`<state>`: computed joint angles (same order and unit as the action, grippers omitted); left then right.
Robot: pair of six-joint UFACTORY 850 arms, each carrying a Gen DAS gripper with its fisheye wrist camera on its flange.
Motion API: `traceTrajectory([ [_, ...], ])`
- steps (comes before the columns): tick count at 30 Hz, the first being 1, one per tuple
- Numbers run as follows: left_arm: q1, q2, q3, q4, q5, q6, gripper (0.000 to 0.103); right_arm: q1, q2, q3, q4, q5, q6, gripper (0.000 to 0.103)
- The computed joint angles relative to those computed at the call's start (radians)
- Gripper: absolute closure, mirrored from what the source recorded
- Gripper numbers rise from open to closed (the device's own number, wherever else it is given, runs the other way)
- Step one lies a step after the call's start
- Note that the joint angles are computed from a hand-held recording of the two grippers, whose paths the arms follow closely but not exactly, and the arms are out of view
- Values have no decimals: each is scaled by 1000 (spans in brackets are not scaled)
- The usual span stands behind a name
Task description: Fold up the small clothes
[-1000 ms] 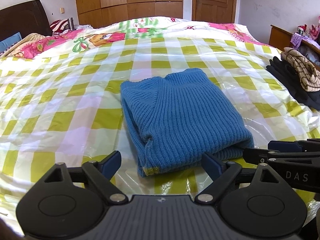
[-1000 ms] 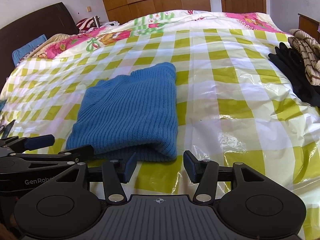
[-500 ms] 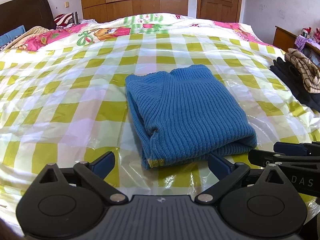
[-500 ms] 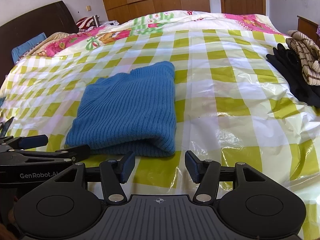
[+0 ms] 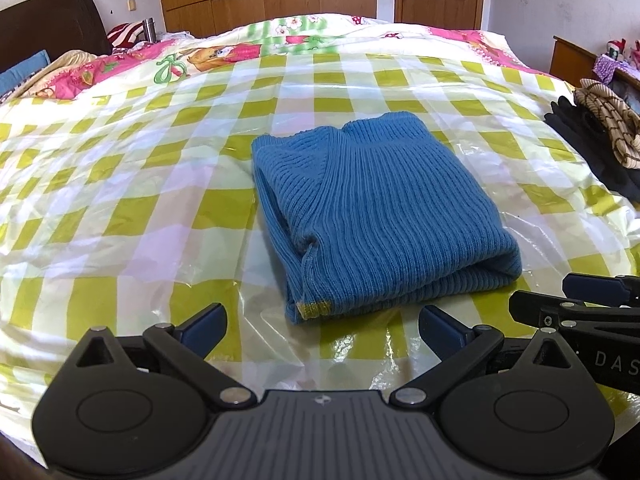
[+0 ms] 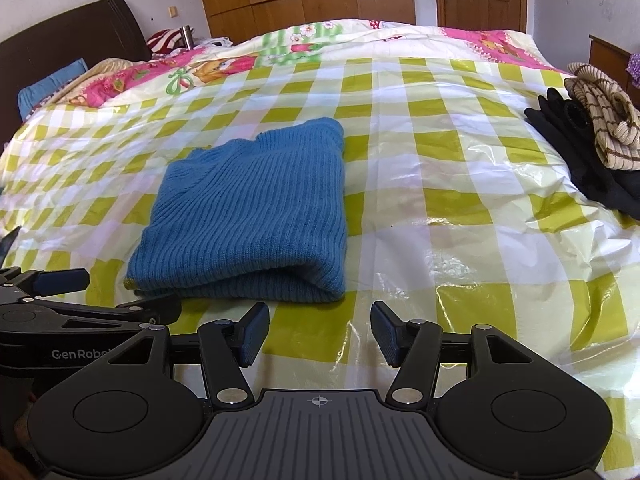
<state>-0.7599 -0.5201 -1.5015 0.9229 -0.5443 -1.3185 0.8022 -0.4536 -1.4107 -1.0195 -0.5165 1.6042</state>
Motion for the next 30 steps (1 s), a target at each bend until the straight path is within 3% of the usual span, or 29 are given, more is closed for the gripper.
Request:
traceTrajectory([
  [30, -6, 0, 1, 4, -15, -2, 0, 4, 0, -2, 12, -17, -9, 46],
])
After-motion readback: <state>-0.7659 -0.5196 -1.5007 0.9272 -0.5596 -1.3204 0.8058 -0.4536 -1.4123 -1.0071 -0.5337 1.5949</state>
